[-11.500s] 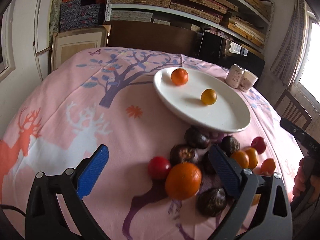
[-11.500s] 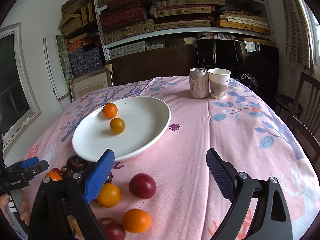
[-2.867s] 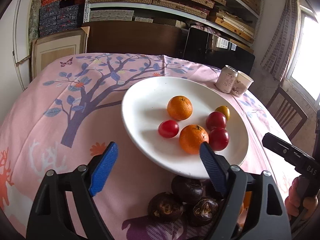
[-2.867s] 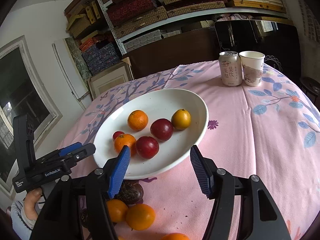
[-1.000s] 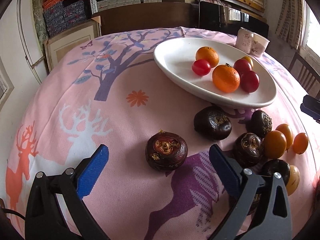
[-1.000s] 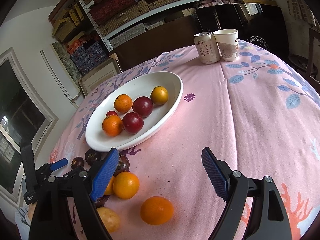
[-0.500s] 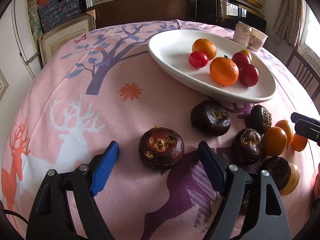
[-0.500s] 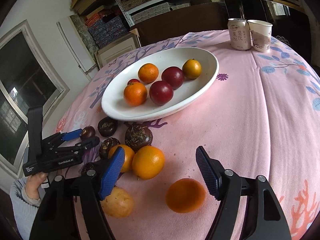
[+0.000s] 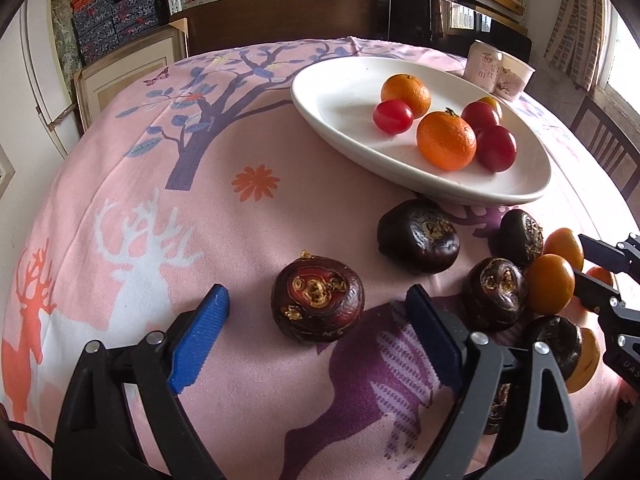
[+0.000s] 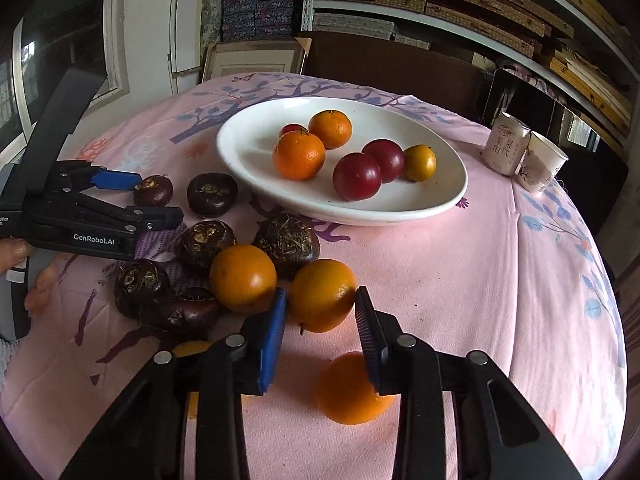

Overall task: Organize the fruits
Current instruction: 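Close the right gripper on an orange while the left gripper approaches a dark brown fruit, then carry the orange and a dark brown fruit onto the white plate while opening both grippers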

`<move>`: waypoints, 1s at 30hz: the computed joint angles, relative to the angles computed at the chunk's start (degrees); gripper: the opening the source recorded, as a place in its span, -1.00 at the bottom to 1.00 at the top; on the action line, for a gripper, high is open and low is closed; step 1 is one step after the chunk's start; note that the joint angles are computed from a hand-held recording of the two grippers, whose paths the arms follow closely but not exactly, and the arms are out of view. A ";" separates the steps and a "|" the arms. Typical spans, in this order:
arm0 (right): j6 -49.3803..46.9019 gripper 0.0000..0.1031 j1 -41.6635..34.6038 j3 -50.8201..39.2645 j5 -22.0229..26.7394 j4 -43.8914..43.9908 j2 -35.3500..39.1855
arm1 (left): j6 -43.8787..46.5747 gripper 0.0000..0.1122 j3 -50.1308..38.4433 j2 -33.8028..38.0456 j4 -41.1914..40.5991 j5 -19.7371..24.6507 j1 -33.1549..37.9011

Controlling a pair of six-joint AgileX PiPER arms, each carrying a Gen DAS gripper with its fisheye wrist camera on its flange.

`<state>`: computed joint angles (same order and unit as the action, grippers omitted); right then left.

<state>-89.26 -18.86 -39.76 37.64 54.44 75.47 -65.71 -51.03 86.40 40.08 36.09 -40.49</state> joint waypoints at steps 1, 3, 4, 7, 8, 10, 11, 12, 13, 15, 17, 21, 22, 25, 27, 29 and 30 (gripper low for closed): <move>0.02 -0.31 -0.69 -0.29 1.04 0.03 0.17 | 0.01 0.24 0.17 -0.23 0.44 -0.42 -0.39; 1.14 -0.31 -1.20 -1.12 2.05 0.11 0.97 | -0.59 -0.06 0.50 -0.65 1.67 -0.70 -1.51; 1.81 -0.31 -1.61 -1.46 2.37 0.09 1.33 | -0.89 -0.22 0.71 -0.92 1.87 -0.88 -1.79; 3.72 -0.32 -3.92 -3.26 4.80 0.24 3.32 | -1.16 -0.27 2.06 -2.30 1.29 -2.71 -1.01; 4.24 -0.32 -4.82 -3.97 5.92 0.32 4.07 | -1.39 -0.27 2.50 -2.77 1.20 -3.36 -0.70; 4.72 -0.32 -5.95 -4.68 7.29 0.70 4.93 | -3.09 -0.28 3.04 -3.44 2.38 -3.53 -0.74; 4.59 -0.32 -6.36 -4.83 7.69 1.10 5.05 | -4.00 -0.28 3.24 -3.68 3.10 -3.46 -0.89; 4.31 -0.32 -6.76 -4.90 8.10 1.56 5.08 | -4.64 -0.28 3.39 -3.87 3.63 -3.40 -1.01; 4.05 -0.32 -7.08 -4.92 8.36 2.03 5.08 | -5.23 -0.28 3.46 -4.01 4.15 -3.29 -1.15; 3.57 -0.32 -8.23 -5.25 9.74 3.08 5.20 | -7.67 -0.28 3.73 -4.75 6.37 -2.61 -1.92; 3.00 -0.32 -9.99 -5.75 12.00 4.62 5.34 | -9.42 -0.28 3.88 -6.15 8.01 -2.36 -2.60; 6.01 -0.32 -11.04 -9.65 17.02 6.56 7.13 | -5.93 -0.28 -0.90 -5.48 5.93 -2.96 -1.86; 7.82 -0.32 -10.24 -11.26 17.62 6.36 7.75 | -4.22 -0.28 -3.40 -3.87 5.22 -2.48 -1.57; 15.02 -0.32 -5.31 -17.19 16.72 4.23 10.18 | -0.85 -0.27 -11.44 2.10 4.64 -0.96 -0.75; 18.47 -0.32 -1.42 -20.89 15.67 3.00 13.09 | -1.06 -0.23 -15.28 5.62 5.29 -1.08 -0.07; 17.57 -0.09 0.36 -21.95 14.90 6.17 15.93 | -6.15 0.32 -16.79 8.08 10.08 0.33 -0.44; 17.17 0.05 0.78 -21.65 13.64 7.34 16.68 | -9.13 0.67 -16.22 8.47 13.21 0.94 -0.87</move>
